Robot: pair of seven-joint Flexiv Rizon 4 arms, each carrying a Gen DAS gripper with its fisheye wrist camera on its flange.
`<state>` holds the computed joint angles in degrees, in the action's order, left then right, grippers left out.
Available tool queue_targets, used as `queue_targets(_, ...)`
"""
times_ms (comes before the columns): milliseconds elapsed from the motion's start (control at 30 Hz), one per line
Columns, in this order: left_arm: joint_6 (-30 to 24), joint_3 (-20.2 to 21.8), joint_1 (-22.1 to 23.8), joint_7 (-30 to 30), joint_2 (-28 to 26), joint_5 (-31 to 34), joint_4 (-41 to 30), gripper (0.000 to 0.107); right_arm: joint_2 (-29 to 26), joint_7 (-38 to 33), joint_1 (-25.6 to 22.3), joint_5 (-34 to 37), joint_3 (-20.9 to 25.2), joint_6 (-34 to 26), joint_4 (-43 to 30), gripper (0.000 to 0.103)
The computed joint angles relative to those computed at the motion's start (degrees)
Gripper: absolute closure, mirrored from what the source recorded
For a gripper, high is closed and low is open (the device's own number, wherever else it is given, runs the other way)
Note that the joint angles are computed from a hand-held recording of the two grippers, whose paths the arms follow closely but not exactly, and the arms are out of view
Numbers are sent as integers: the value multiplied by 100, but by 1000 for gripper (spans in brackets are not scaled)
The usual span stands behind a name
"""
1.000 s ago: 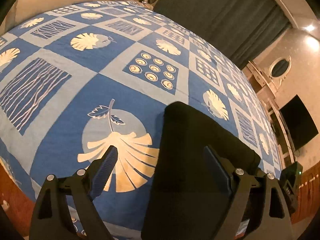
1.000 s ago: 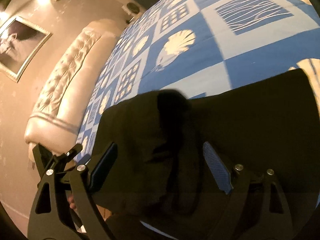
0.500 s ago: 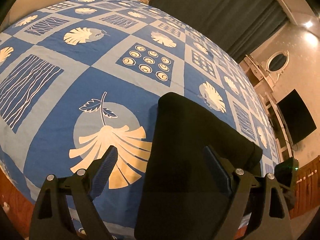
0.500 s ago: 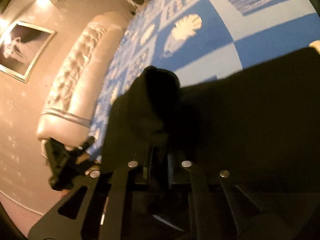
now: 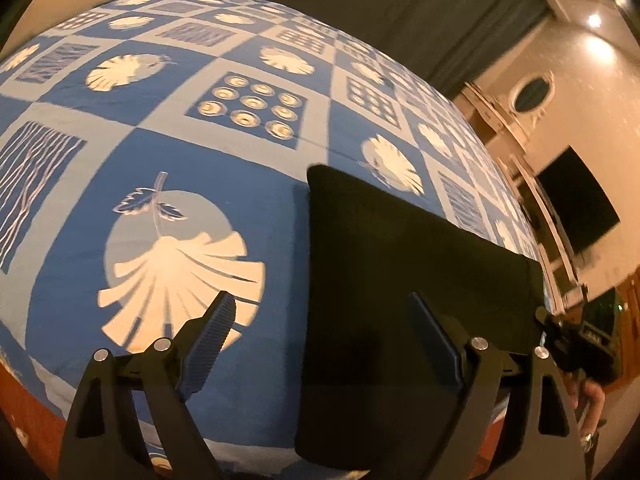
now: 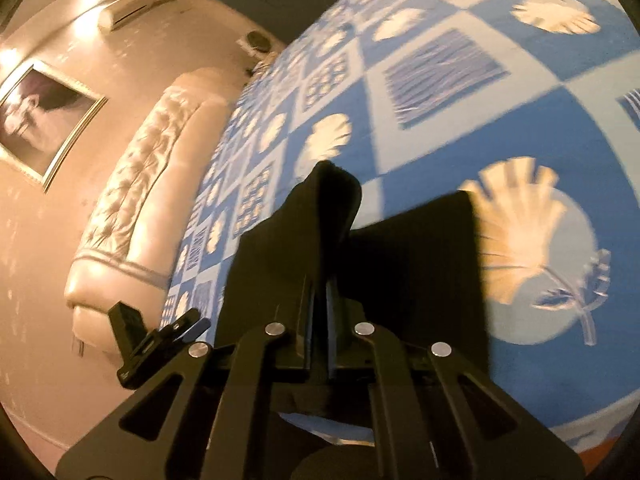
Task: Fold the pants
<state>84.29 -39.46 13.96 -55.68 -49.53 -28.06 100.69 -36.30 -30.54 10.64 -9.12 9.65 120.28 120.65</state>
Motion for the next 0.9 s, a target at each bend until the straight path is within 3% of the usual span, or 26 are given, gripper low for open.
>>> queue_targets(100, -141, 0, -24, 118, 14, 59, 1, 21, -58, 73, -79, 66, 42, 203, 142, 101)
queue_targets(200, -292, 107, -137, 214, 61, 45, -26, 21, -242, 320, -450, -337, 353, 215, 45, 101)
queue_targets(267, -372, 183, -209, 291, 92, -1, -38, 21, -317, 521, -555, -506, 423, 289, 29, 96)
queue_targets(300, -394, 206, -230, 332, 102, -35, -39, 21, -240, 538, -368, -280, 261, 232, 63, 82)
queue_targets(333, -402, 232, -253, 365, 113, -74, -41, 21, -135, 509, -90, 25, 21, 164, 119, 54)
queue_targets(400, -419, 317, -318, 376, 135, -160, -57, 21, -108, 456, 12, 324, -6, 307, 198, 36)
queue_targets(500, -500, 388, -367, 387, 154, -321, -82, 21, -381, 855, -541, -371, 462, 647, 238, 36)
queue_targets(633, -537, 407, -402, 472, 171, -509, -82, 21, -617, 1060, -699, -1048, 564, 564, 116, 36)
queue_targets(800, -463, 471, -488, 631, 201, -597, -69, 21, -623, 964, -385, -1176, 317, 257, -37, 36)
queue_targets(867, -460, 505, -523, 654, 204, -609, -77, 21, -561, 879, -282, -1076, 250, 143, -30, 41)
queue_targets(900, -484, 543, -550, 647, 209, -613, -92, 21, -527, 842, -257, -1035, 233, 80, -12, 52)
